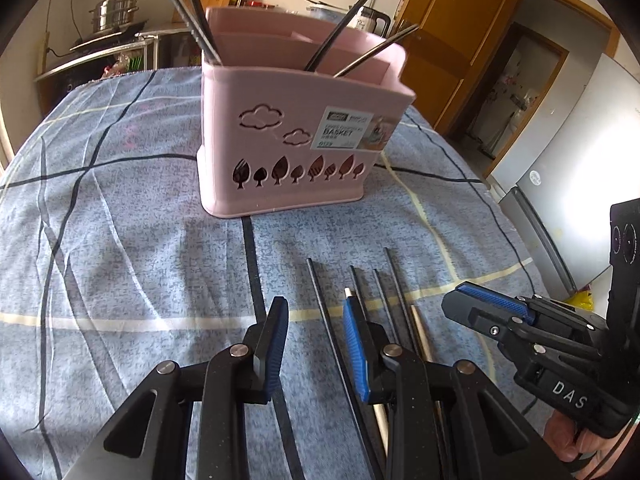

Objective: Organize utensils
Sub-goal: 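Move both tools back to the remaining chopsticks on the cloth, then close the right tool on a black chopstick while the left tool grasps another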

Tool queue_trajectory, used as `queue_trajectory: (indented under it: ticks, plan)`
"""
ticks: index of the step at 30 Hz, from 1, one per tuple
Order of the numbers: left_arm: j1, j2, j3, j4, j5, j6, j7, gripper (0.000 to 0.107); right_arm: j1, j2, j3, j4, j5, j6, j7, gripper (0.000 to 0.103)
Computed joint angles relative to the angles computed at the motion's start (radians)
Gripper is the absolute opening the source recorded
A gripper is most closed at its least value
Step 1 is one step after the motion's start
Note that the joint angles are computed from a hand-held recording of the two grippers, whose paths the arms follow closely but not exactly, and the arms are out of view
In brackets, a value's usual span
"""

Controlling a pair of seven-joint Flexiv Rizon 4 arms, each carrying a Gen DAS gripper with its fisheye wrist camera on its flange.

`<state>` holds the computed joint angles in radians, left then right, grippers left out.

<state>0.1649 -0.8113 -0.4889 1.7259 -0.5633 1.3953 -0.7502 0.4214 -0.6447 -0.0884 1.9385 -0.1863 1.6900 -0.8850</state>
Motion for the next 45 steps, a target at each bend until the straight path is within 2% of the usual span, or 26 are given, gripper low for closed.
queue_trajectory:
  ticks: [5,13,17,21,23,25,33,35,42,45]
  plan:
    - [-0.041,-0.019,0.051,-0.042,0.013,-0.032,-0.033,0.025,-0.034,-0.031,0.037,-0.046,-0.014,-0.041,-0.006,0.012]
    - [-0.065,-0.039,0.068,-0.077,0.019,-0.048,-0.041,0.025,-0.074,-0.06,0.081,-0.089,-0.029,-0.082,-0.009,0.011]
    - [-0.093,-0.044,0.1,-0.094,0.037,-0.052,-0.057,0.024,-0.084,-0.072,0.092,-0.108,-0.036,-0.108,-0.012,0.008]
    - [-0.129,-0.049,0.137,-0.106,0.075,-0.032,-0.073,0.015,-0.085,-0.075,0.092,-0.113,-0.041,-0.117,-0.014,0.008]
    - [-0.129,-0.051,0.134,-0.106,0.091,-0.034,-0.067,0.006,-0.079,-0.074,0.085,-0.112,-0.045,-0.119,-0.014,0.007]
    - [-0.14,-0.051,0.143,-0.103,0.113,-0.015,-0.064,0.006,-0.082,-0.073,0.088,-0.11,-0.045,-0.118,-0.015,0.007]
    - [-0.107,-0.034,0.138,-0.086,0.141,-0.034,-0.032,0.006,-0.11,-0.054,0.101,-0.084,-0.047,-0.12,-0.035,0.006]
    - [-0.108,-0.027,0.16,-0.086,0.148,-0.037,-0.03,0.006,-0.12,-0.049,0.106,-0.078,-0.047,-0.121,-0.044,0.006]
    - [-0.077,-0.014,0.168,-0.072,0.137,-0.053,-0.013,0.005,-0.134,-0.039,0.111,-0.075,-0.046,-0.145,-0.059,0.006]
    - [-0.079,-0.016,0.174,-0.082,0.123,-0.077,-0.025,0.006,-0.166,-0.044,0.15,-0.097,-0.03,-0.18,-0.06,0.007]
